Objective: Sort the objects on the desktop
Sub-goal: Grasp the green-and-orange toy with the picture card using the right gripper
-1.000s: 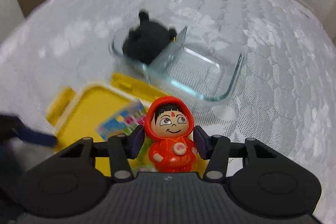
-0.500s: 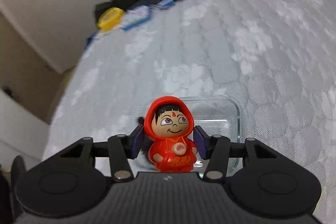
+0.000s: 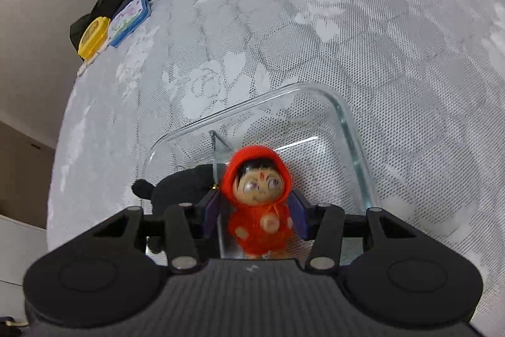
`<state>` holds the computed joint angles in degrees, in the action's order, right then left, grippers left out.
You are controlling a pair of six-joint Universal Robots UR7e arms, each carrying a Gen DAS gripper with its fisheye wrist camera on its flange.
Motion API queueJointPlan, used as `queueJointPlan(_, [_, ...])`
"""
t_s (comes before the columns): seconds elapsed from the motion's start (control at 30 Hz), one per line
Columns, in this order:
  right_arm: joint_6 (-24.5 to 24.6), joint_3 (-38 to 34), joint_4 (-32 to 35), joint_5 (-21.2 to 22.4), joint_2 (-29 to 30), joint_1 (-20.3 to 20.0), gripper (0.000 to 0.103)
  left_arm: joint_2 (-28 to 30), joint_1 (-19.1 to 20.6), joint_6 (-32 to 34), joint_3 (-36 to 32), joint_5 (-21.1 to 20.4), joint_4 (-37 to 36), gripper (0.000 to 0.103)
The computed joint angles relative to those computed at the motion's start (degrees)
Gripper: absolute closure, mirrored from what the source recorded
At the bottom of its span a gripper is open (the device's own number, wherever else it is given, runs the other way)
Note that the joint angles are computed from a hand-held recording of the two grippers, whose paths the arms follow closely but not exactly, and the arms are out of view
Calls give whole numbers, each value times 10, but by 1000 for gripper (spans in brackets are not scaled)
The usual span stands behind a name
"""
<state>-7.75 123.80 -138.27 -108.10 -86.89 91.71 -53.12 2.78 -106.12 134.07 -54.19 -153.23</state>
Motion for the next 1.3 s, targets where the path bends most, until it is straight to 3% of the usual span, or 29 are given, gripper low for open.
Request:
queueJointPlan(0.17, [-29, -6, 17, 1, -19, 6, 51, 0, -2, 1, 0, 3, 1, 0])
queueJointPlan(0.33, [-68, -29, 108, 7, -70, 11, 48, 1, -4, 16, -4, 5, 5, 0])
queueJointPlan(0.5, [-131, -26, 186, -35, -138, 27, 39, -4, -5, 9, -2, 6, 10, 0])
queueJointPlan(0.63, [-147, -10, 255, -56, -198, 22, 36, -33, -22, -97, -1, 39, 109, 0])
queueJointPlan(0.73, [-122, 3, 301, -56, -227, -1, 36, -49, -36, -161, 1, 58, 163, 0])
queueJointPlan(0.93, [-127, 40, 296, -45, -253, -39, 36, -51, -30, -166, 6, 46, 147, 0])
queueJointPlan(1.07, [-158, 71, 254, -39, -258, -47, 38, -45, -24, -151, 6, 38, 129, 0])
queueJointPlan(1.13, [-182, 83, 235, -35, -263, -48, 43, -42, -23, -147, 8, 33, 117, 0])
queueJointPlan(1.2, [-204, 89, 219, -36, -267, -42, 67, -42, -21, -144, 10, 29, 106, 0])
queueJointPlan(1.27, [-212, 76, 233, -31, -262, -35, 84, -44, -22, -146, 12, 26, 100, 0])
queueJointPlan(1.3, [-215, 70, 236, -29, -260, -30, 83, -44, -22, -146, 14, 26, 96, 0])
